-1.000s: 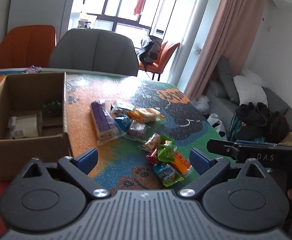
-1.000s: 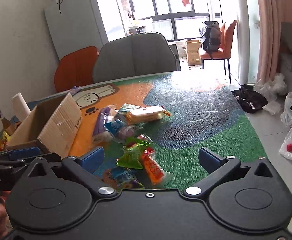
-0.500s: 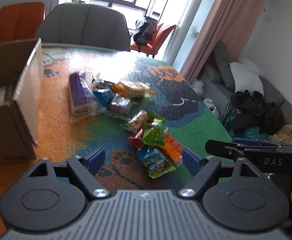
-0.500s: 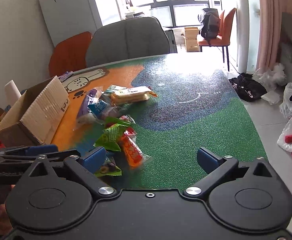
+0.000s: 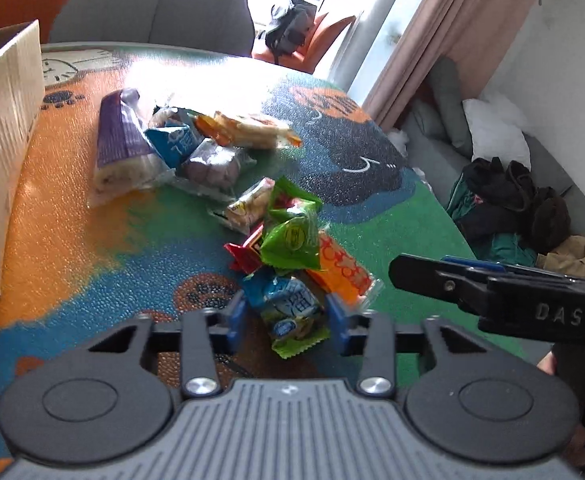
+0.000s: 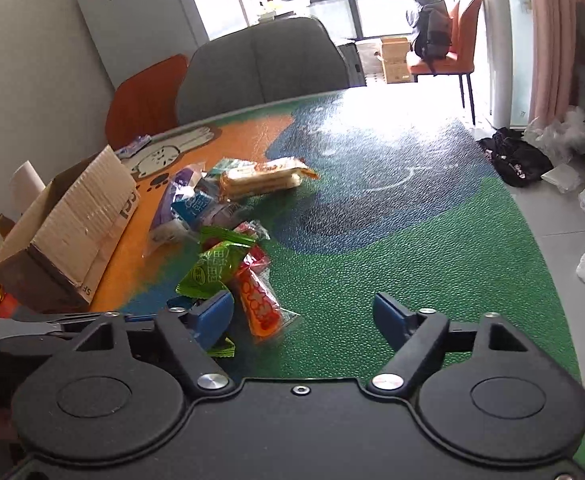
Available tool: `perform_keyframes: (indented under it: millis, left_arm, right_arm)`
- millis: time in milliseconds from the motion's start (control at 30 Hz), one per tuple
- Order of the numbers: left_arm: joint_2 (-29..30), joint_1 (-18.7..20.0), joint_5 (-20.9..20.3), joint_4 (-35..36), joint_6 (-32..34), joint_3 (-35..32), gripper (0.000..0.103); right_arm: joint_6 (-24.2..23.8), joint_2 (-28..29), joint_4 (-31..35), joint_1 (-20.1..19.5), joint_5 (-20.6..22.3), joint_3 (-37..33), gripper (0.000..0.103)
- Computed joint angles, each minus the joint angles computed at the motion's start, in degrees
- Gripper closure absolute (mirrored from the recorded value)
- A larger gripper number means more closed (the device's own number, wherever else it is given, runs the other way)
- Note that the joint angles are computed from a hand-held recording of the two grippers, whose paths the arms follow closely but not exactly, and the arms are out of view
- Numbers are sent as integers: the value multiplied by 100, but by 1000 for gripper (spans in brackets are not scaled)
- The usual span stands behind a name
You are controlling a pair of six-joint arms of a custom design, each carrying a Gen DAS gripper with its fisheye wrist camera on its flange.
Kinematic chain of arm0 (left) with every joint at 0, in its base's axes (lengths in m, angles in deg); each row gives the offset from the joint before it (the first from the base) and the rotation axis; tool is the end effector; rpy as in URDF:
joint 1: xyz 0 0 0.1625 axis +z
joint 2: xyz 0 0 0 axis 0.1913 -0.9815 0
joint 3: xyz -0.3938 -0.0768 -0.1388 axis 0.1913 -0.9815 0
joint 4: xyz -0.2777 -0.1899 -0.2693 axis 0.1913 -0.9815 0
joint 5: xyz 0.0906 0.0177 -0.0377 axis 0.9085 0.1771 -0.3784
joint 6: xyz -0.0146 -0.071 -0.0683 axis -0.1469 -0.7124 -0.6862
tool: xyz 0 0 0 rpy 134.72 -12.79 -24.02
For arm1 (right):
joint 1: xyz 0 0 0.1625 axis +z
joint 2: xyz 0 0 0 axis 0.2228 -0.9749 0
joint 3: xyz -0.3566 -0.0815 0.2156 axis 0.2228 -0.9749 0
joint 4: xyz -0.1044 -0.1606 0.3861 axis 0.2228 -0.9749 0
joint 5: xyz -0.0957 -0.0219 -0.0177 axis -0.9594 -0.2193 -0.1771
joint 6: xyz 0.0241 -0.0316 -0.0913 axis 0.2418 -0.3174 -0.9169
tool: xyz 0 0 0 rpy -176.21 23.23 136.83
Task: Organize snacks
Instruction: 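Grasp the blue snack packet with the left gripper while the right grasps the orange candy bar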
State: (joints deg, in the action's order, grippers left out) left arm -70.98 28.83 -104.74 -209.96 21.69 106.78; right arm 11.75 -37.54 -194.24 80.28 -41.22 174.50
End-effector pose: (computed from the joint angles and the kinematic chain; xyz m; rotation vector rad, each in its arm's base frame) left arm -0.2438 -0.4479 0.0455 0.6122 2.6524 -0.7822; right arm 0.1245 -0.4520 0.1895 0.3856 -2.4681 0.9916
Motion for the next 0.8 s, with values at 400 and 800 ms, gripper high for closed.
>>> perform_keyframes:
  millis: [400, 800]
  left_arm:
    - [-316, 39, 280, -294, -4, 291, 81]
    - [-452, 86, 245, -556, 125, 427, 83]
  right_arm:
    - [-146, 410, 197, 134, -52, -241, 48]
    - [-369, 677, 77, 297, -552, -388, 82]
